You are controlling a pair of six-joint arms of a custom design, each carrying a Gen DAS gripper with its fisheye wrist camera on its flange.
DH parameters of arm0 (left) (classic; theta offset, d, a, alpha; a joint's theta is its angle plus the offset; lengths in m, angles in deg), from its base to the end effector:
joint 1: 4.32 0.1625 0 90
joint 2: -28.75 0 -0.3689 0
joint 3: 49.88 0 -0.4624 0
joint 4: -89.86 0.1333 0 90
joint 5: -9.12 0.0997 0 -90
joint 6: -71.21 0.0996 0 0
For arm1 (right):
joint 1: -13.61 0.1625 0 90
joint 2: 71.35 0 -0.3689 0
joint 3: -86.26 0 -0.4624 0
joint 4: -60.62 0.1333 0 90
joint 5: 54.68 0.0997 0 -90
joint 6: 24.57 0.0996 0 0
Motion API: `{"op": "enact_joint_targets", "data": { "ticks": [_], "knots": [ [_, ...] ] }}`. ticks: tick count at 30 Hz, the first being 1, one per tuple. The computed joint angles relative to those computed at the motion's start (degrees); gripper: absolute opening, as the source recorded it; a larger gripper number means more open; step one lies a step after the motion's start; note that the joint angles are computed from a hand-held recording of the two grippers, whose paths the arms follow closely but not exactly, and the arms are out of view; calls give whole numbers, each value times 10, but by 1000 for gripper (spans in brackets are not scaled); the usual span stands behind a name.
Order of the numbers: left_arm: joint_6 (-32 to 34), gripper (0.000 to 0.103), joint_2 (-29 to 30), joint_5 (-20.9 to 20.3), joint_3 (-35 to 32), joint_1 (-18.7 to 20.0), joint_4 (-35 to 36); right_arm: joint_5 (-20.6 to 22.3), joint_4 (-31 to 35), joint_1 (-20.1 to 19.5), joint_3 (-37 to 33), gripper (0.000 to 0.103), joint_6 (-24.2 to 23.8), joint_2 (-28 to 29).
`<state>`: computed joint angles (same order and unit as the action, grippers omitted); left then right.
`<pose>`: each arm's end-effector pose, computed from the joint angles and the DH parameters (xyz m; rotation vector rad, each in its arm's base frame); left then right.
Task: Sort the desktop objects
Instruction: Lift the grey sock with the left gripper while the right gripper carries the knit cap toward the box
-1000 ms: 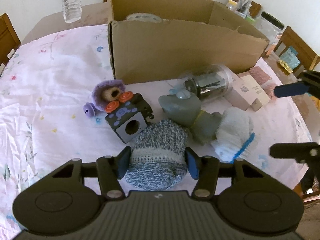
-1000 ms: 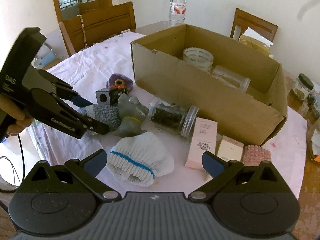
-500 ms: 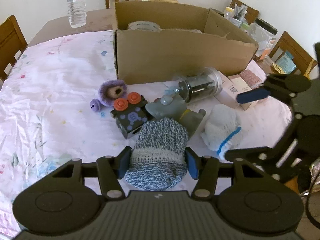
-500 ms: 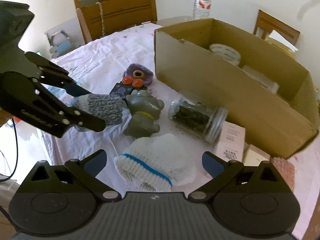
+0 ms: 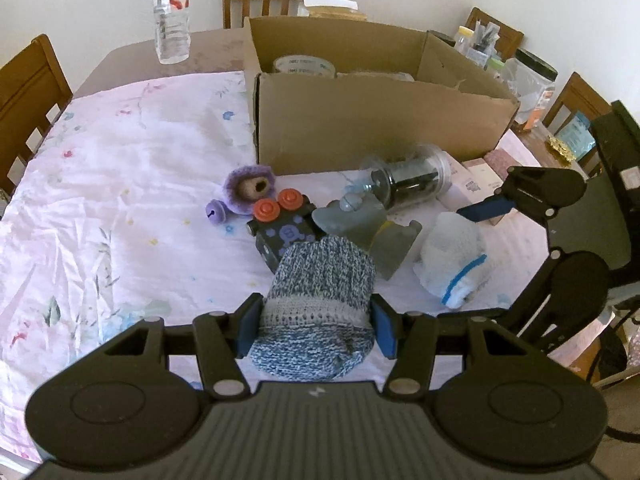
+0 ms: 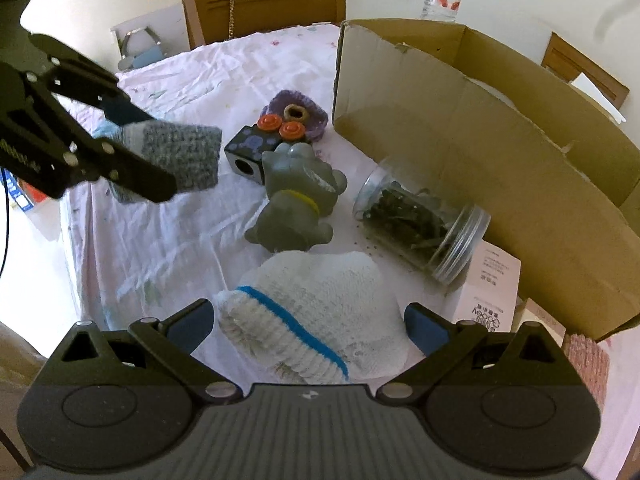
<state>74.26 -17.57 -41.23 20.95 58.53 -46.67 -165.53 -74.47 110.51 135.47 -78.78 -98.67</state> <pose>-0.1884 -0.7987 0.2038 0.4754 2.4258 -0.6548 0.2035 -0.8670 0.1131 1.2535 -2.3191 0.3009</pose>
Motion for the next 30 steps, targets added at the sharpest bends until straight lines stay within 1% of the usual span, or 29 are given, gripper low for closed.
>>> {"op": "enact_joint_targets", "data": {
  "ticks": [3,4,5,10,19,24,30],
  "knots": [
    [5,56,-2,0,1,-1,-2,-4,-4,0,-1,101,-18,3],
    [7,56,-3,1,2,-2,-3,-7,-8,1,2,98,-22,1],
    [8,56,-4,1,3,-2,-4,-6,-7,1,3,95,-25,0],
    [21,56,-6,0,2,-5,-10,-11,2,5,1,90,-30,-2],
    [57,56,0,-9,-15,-10,-16,-17,-9,14,12,89,-41,-17],
    [80,56,13,-17,-42,-15,-13,-19,-4,19,7,89,-27,-25],
    [119,56,42,-36,-93,-17,-11,-19,-12,25,-6,89,-11,-32]
  ]
}}
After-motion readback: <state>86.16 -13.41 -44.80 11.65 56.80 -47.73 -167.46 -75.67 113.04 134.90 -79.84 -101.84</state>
